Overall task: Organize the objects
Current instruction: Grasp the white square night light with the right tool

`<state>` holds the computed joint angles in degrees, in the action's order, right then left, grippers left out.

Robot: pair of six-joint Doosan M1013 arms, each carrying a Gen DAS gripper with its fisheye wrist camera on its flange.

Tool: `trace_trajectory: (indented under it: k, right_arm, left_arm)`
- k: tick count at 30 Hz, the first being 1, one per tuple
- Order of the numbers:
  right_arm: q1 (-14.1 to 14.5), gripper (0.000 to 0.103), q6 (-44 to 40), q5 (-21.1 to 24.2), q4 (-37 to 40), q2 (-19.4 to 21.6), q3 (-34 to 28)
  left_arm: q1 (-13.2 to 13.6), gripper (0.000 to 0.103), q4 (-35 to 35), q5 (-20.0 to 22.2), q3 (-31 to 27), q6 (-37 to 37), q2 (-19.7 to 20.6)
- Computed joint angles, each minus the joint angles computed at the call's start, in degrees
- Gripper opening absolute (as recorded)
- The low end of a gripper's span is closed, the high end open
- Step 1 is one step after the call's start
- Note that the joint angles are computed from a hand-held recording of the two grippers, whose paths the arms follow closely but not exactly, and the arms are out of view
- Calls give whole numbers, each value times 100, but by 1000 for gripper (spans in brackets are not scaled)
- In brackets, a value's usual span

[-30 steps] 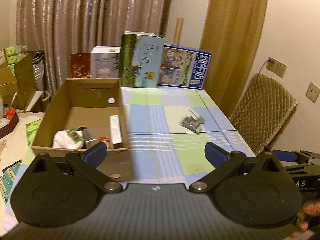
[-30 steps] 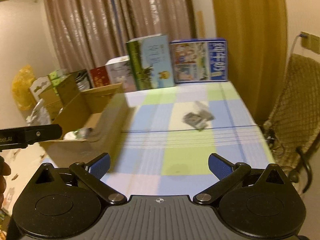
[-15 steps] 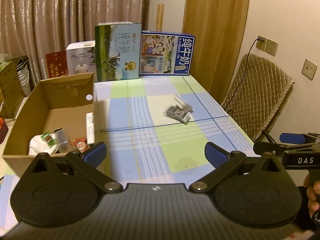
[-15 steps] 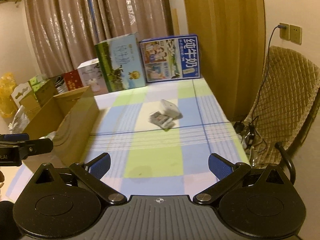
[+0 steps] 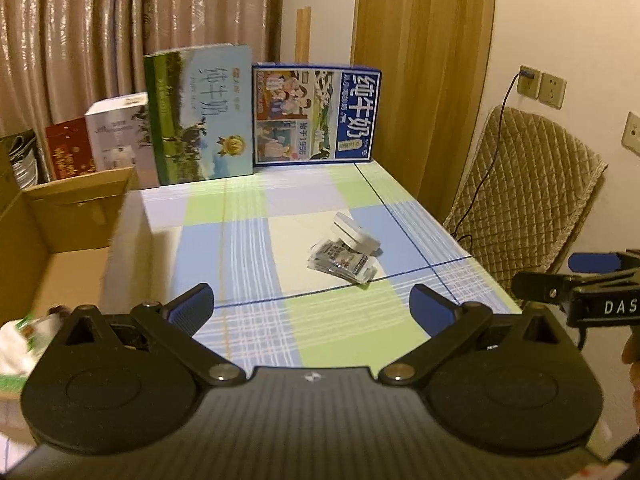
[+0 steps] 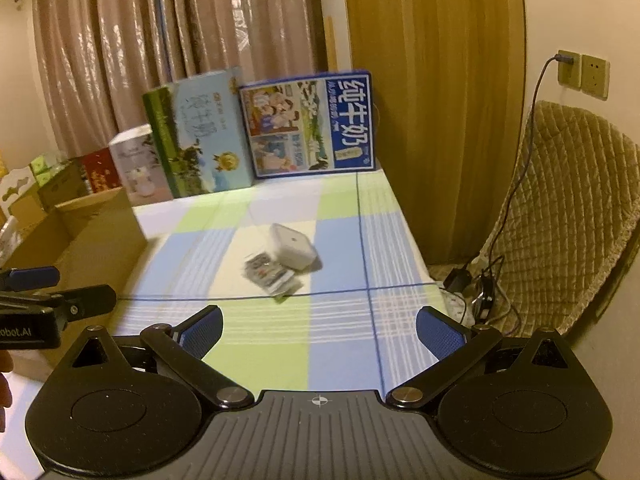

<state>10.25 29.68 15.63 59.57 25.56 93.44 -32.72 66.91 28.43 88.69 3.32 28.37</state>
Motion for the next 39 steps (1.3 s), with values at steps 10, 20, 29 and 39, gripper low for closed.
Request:
trace_trajectory:
  k: [10,20,29,39]
  right_arm:
    - [-24,82,692,160,-746,687,-697]
    - [-51,81,-105,664,29,1286,-1444]
    - [-23,80,-244,1290,243,1918,-2260]
    - [41,80,307,1529,-252,2400,-2959]
  left_arm:
    - [266,102,-594,-284,-602,777,650]
    - [472,102,-988,-202,-1160,1506,1126]
    - [585,102,-1358,-205,-1416,1872,1402]
    - [650,102,-1595,-160,-1598,1993,1590]
